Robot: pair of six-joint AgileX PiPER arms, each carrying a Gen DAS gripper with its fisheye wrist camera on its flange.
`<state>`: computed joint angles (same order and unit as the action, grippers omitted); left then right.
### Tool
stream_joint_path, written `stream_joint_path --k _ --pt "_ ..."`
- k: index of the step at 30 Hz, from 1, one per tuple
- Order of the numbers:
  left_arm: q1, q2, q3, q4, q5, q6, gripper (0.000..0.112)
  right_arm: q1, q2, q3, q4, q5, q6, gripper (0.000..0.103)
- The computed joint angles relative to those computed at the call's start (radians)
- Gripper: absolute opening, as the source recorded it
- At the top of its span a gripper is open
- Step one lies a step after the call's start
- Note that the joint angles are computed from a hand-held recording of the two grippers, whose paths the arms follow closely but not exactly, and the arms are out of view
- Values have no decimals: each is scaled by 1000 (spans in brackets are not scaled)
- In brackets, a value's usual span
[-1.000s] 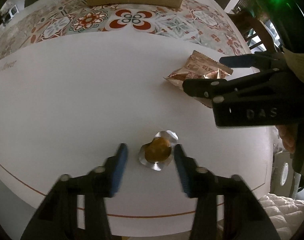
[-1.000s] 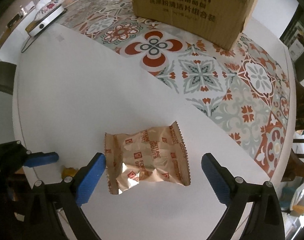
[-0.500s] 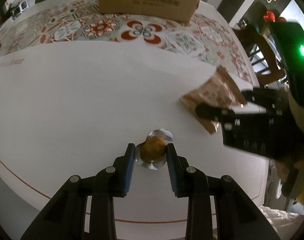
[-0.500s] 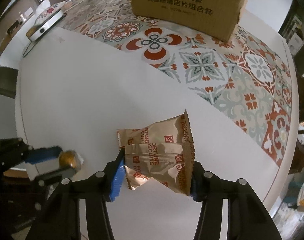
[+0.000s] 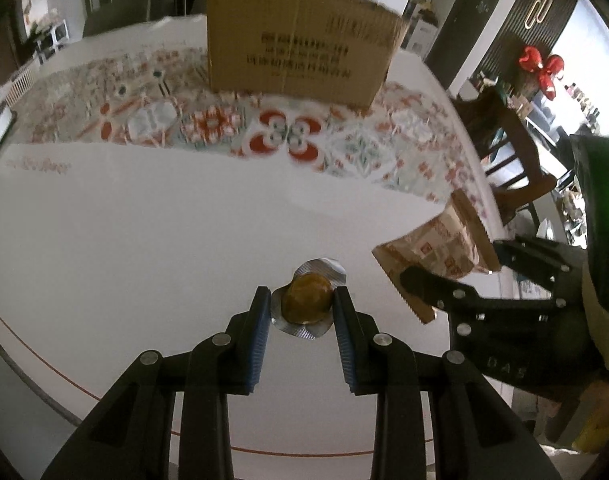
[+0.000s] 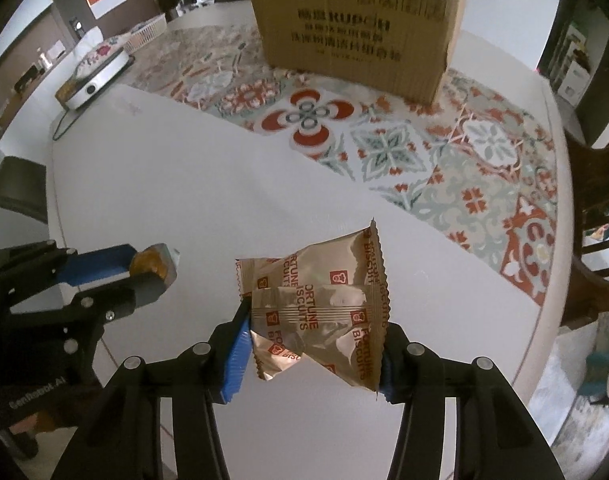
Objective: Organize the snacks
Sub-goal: 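Carry both items over the box and release them inside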
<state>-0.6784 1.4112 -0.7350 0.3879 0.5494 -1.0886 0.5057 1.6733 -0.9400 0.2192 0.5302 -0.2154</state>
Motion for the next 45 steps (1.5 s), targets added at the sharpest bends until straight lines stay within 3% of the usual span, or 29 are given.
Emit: stream_joint_path --k 6,16,21,27,36,45 --pt "52 -83 -40 1 37 102 31 24 -83 -21 -73 7 122 52" --pt "269 -129 -172 -294 30 663 31 107 -116 -153 -294 35 488 52" --pt "400 -91 -286 -486 47 972 31 142 -87 -259 -442 57 688 52" --pt "517 -23 -433 -650 77 1236 31 167 -23 -428 -588 99 854 52" --pt "625 143 -685 -778 151 1435 31 163 135 -718 -669 185 916 52" --pt "661 366 -999 -794 278 1429 31 94 357 -1097 -540 331 772 52"
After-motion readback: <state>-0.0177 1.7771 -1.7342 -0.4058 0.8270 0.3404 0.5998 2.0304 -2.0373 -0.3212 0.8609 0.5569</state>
